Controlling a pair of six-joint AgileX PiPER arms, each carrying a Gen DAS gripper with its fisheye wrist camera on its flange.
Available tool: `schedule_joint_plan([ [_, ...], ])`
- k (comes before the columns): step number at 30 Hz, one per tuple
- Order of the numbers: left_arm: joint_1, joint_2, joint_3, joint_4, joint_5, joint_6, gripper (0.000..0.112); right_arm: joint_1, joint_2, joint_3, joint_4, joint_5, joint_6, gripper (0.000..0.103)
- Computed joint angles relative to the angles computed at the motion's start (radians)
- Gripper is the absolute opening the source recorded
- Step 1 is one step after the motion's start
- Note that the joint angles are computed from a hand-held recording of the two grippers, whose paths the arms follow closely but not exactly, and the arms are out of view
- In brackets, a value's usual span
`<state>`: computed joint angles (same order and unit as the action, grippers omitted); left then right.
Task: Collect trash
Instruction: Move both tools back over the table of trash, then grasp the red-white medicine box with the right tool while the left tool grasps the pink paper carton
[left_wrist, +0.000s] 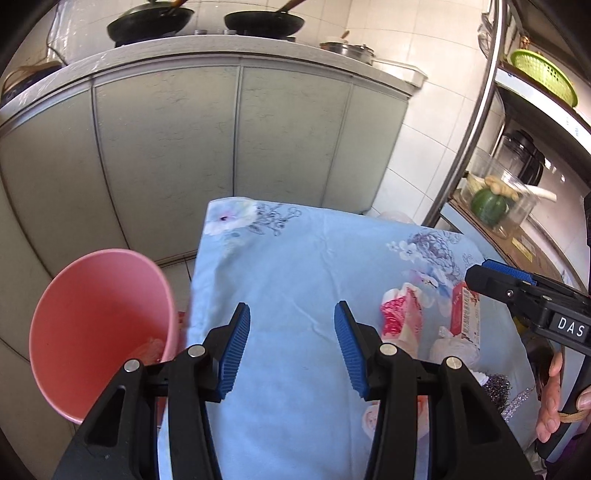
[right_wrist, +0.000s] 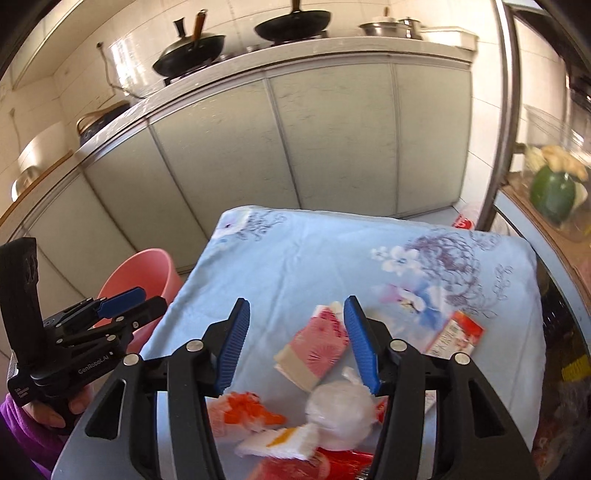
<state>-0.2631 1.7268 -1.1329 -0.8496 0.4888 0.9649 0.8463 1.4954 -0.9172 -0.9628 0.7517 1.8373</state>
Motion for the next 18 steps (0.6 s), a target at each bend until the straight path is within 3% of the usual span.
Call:
schedule_joint_plan([
  [18, -0.157, 0.041, -0.081, 0.218, -0.009, -0.231, 0.047, -0.018, -0.12, 0.204, -0.056, -0.014, 0.147, 0.054],
])
